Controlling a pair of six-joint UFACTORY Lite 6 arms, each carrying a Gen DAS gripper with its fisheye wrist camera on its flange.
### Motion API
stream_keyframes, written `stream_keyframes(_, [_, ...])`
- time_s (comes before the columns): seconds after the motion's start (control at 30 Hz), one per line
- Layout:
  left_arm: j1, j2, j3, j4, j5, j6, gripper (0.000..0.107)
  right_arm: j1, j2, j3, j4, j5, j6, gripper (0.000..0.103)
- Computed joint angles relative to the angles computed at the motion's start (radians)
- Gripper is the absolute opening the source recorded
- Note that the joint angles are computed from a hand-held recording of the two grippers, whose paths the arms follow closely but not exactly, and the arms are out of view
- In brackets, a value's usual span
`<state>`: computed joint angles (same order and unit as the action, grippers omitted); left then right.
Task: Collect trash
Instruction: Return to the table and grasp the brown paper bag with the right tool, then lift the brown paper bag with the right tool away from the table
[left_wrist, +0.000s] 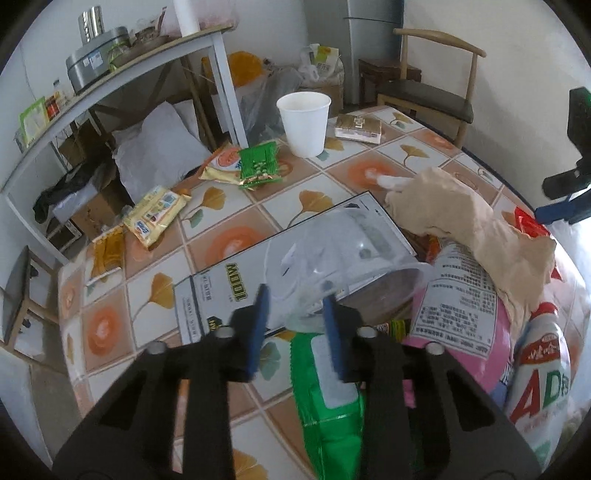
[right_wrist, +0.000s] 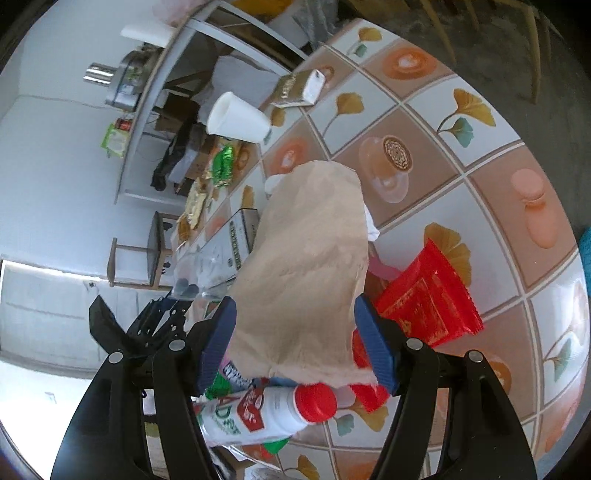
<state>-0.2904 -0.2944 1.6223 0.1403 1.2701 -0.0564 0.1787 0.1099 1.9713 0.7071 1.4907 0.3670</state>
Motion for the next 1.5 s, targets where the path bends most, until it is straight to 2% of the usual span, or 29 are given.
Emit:
stream_keyframes(0.1, [0.021, -0.01, -0.023, -0.037, -0.021, 0.004, 0.008, 0.032, 0.043, 0.018, -0.034, -0.017, 0.026, 0.065])
stream_keyframes(0.2, [0.019, -0.028, -0.049, -0.04, -0.035, 0.001, 0.005, 0.048, 0.08, 0.031, -0.061, -0.025, 0.043, 0.065])
stream_keyframes(0.73, [0.087, -0.059, 0.003, -0.104, -0.012, -0.005, 0.005, 0.1, 0.153, 0.036, -0.118, -0.072, 0.077, 0.065])
stream_keyframes(0.8, [0.089, -0.062, 0.003, -0.108, -0.009, -0.007, 0.005, 0.113, 0.154, 0.048, -0.134, -0.071, 0.079, 0.057])
stream_keyframes(1.0, [0.133, -0.074, -0.011, -0.145, -0.006, 0.007, 0.005, 0.131, 0.172, 0.087, -0.162, -0.055, 0.083, 0.042])
stream_keyframes(1.23, [0.156, -0.079, 0.001, -0.156, 0.006, 0.006, 0.005, 0.118, 0.143, 0.099, -0.173, -0.062, 0.076, 0.01])
stream_keyframes(1.3, [0.169, -0.077, 0.014, -0.163, 0.01, 0.011, 0.005, 0.115, 0.146, 0.133, -0.175, -0.058, 0.075, 0.006])
stream_keyframes(1.5, [0.176, -0.079, 0.044, -0.162, 0.023, -0.001, 0.005, 0.089, 0.175, 0.291, -0.118, -0.044, 0.074, 0.005])
